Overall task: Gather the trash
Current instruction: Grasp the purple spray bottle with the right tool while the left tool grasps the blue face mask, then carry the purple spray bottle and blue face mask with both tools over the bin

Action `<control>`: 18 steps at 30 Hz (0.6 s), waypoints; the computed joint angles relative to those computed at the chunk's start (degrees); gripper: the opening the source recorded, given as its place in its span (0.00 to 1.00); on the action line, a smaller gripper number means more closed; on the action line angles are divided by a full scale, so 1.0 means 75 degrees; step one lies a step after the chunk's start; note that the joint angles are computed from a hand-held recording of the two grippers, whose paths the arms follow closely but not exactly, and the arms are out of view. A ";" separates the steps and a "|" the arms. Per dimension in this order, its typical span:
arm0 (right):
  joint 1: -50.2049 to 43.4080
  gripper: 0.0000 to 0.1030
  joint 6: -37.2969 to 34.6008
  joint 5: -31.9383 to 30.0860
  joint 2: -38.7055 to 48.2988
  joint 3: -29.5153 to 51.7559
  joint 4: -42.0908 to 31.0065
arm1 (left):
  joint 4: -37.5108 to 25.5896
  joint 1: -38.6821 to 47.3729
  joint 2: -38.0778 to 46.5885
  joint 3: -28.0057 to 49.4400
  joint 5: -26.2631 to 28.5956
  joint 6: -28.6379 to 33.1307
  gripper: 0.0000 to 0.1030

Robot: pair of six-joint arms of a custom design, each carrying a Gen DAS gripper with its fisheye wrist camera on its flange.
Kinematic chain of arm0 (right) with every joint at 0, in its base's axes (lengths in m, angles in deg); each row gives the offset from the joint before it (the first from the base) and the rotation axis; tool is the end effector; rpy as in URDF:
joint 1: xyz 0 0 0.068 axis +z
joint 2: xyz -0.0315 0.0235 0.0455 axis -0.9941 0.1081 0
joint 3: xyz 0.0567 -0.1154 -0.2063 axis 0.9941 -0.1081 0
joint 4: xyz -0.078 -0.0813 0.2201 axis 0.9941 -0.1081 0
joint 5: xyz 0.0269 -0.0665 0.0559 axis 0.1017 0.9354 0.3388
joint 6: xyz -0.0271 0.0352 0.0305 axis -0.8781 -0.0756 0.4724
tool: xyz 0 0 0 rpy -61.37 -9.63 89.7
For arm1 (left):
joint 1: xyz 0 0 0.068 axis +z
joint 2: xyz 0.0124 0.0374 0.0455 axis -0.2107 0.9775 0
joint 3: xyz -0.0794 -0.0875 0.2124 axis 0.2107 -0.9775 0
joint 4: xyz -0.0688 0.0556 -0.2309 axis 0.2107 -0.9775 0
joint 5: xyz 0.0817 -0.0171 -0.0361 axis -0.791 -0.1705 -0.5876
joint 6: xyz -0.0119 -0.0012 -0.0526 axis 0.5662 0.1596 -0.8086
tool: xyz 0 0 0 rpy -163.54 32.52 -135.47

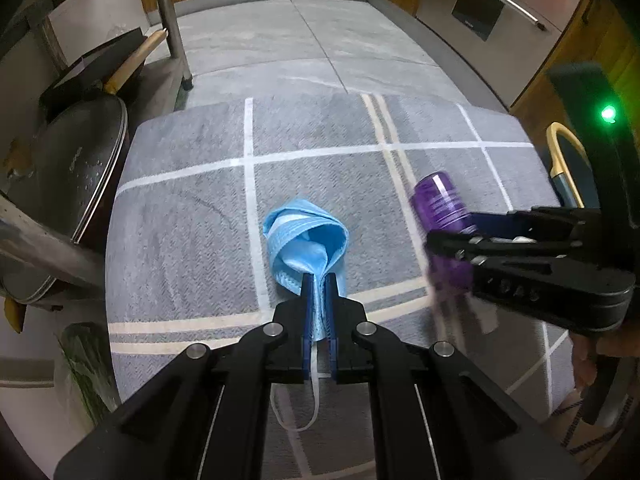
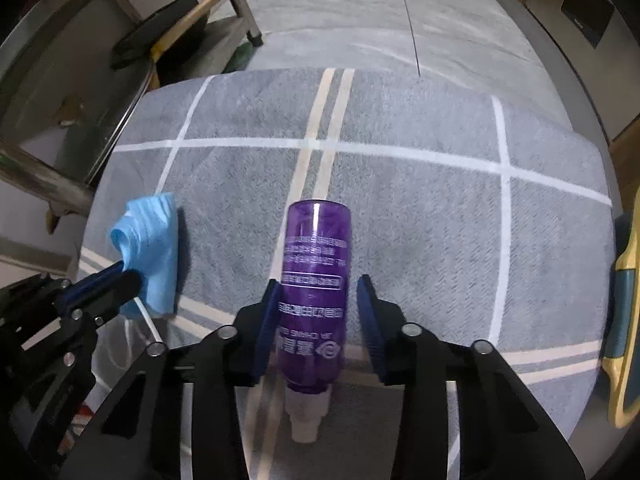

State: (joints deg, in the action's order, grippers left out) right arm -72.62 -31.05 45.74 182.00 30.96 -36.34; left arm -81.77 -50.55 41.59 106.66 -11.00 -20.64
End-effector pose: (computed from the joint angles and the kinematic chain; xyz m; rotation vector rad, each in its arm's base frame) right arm 0.3355 0.0750 0.0606 -0.7992 2.7774 0.3345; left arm 0.2488 -0.1867 0.0858 -0.2708 2.7273 -0.0868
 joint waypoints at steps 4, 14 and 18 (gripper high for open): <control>-0.0094 0.34 -0.0044 0.0019 -0.0041 -0.0028 -0.0027 | 0.0264 0.0064 -0.0037 -0.0184 -0.0029 -0.0067 0.05; -0.0733 0.33 -0.0341 -0.0143 -0.0561 -0.0205 -0.0013 | -0.0051 -0.0394 -0.0489 0.0097 -0.0716 0.0046 0.05; -0.1119 0.33 -0.0430 -0.0265 -0.0883 -0.0333 -0.0082 | -0.0214 -0.0564 -0.0680 0.0191 -0.0900 0.0009 0.05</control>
State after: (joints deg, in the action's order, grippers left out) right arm -81.01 -34.28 43.76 175.37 28.46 -36.96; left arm -83.38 -54.78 36.49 108.09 -17.75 -20.57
